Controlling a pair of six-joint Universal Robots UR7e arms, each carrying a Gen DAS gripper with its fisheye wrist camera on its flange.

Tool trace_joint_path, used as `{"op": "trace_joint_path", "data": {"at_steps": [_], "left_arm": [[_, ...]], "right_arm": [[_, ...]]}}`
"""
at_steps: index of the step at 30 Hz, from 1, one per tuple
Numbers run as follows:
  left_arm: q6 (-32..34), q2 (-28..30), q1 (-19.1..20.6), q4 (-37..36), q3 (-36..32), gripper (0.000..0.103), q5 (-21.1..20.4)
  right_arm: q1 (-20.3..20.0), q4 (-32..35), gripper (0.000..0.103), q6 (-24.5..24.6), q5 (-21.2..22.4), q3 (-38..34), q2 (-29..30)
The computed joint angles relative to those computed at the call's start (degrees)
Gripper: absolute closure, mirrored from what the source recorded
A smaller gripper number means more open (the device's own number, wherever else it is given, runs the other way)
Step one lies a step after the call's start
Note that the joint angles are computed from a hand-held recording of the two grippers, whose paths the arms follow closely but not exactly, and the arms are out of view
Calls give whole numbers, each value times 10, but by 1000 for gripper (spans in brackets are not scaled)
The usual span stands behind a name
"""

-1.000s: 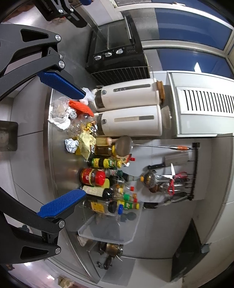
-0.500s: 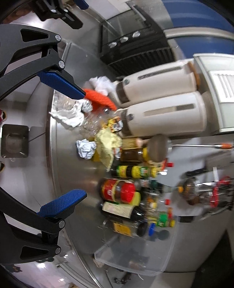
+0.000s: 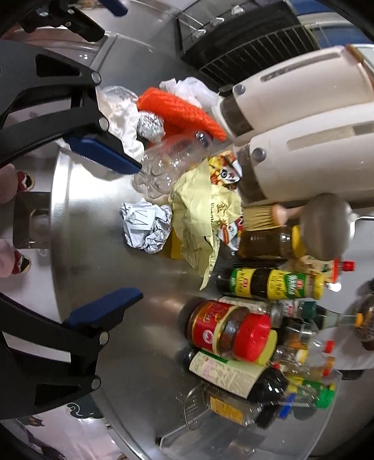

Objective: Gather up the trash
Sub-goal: 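Grasp the foil ball with the right tool while the left tool grasps the clear plastic bag, then carry the foil ball and plastic bag down over the floor bin with both tools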

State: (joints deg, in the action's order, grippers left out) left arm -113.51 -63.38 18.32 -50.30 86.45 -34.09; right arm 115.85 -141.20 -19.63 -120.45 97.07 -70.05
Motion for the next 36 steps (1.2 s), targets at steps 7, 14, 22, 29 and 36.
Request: {"op": "trace_joint_path", "data": {"at_steps": [7, 14, 22, 29, 36], "left_arm": [[123, -21, 33, -160, 47, 49, -16], [193, -12, 57, -231, 62, 65, -28], [252, -17, 78, -317, 88, 90, -45], [255, -22, 79, -329, 99, 103, -48], [197, -32, 50, -276, 93, 103, -30]], "right_arm": [[-12, 28, 36, 5, 11, -28, 31], [-18, 37, 38, 7, 5, -41, 52], [-29, 51, 53, 11, 11, -47, 68], [-24, 17, 63, -11, 8, -30, 60], [-15, 28, 64, -5, 6, -18, 30]]}}
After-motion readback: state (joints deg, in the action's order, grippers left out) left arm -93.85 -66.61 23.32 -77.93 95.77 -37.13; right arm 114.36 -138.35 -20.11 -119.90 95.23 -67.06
